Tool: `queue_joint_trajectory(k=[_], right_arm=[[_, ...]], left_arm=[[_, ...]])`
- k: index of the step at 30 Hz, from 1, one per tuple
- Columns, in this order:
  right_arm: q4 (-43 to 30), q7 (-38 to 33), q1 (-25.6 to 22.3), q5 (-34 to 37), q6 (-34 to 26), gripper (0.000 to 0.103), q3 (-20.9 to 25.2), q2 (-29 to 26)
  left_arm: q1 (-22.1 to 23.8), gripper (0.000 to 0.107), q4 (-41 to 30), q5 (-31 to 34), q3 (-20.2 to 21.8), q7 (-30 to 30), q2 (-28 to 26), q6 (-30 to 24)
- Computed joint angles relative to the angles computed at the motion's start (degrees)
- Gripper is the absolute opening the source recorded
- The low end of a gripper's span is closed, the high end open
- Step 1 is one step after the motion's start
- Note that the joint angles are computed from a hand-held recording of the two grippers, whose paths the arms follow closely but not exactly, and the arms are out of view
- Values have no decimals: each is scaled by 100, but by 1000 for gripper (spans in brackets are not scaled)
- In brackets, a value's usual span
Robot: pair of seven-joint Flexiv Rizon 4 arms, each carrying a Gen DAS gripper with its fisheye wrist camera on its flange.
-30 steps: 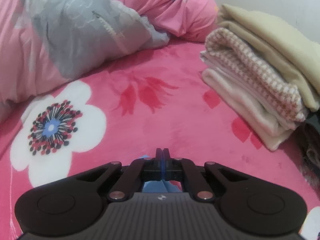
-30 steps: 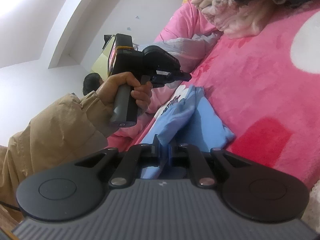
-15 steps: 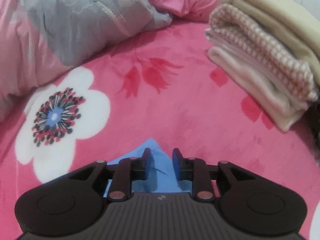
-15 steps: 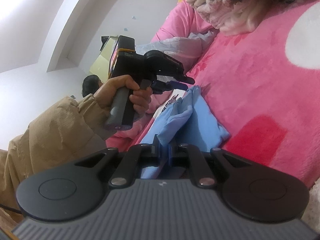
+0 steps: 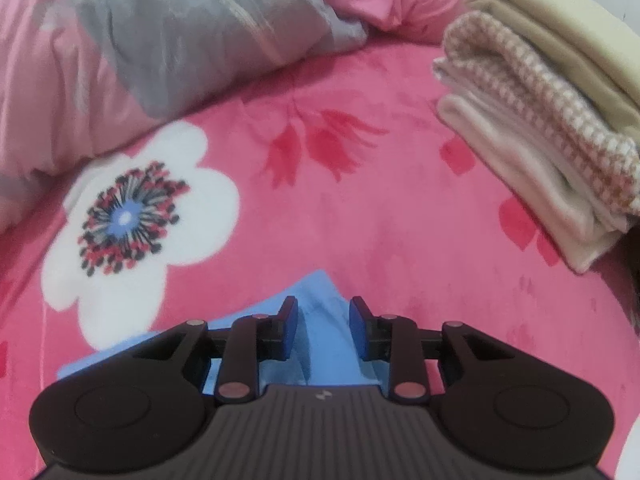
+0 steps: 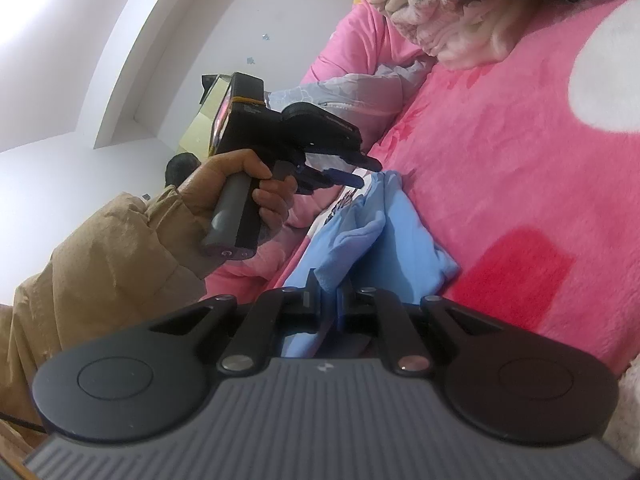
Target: Fold clothes
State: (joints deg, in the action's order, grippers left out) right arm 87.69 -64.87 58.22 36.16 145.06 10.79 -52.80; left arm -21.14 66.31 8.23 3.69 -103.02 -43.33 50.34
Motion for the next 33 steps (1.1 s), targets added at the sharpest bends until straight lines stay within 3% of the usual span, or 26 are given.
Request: queue_joint_trajectory(k=[11,18,33], right_arm=[[-19,-71,12,59,-22,5,-10,8],[-41,-207,72,179,37,5,-14,10],[-105,-363,44,346,179,5,83,-14]], left_arm=[[22,5,95,-90,-10,-140,-66,253],[-122,4,204,134,142,-317,64,637],[-250,4,29,272,172,-379,-73,601]])
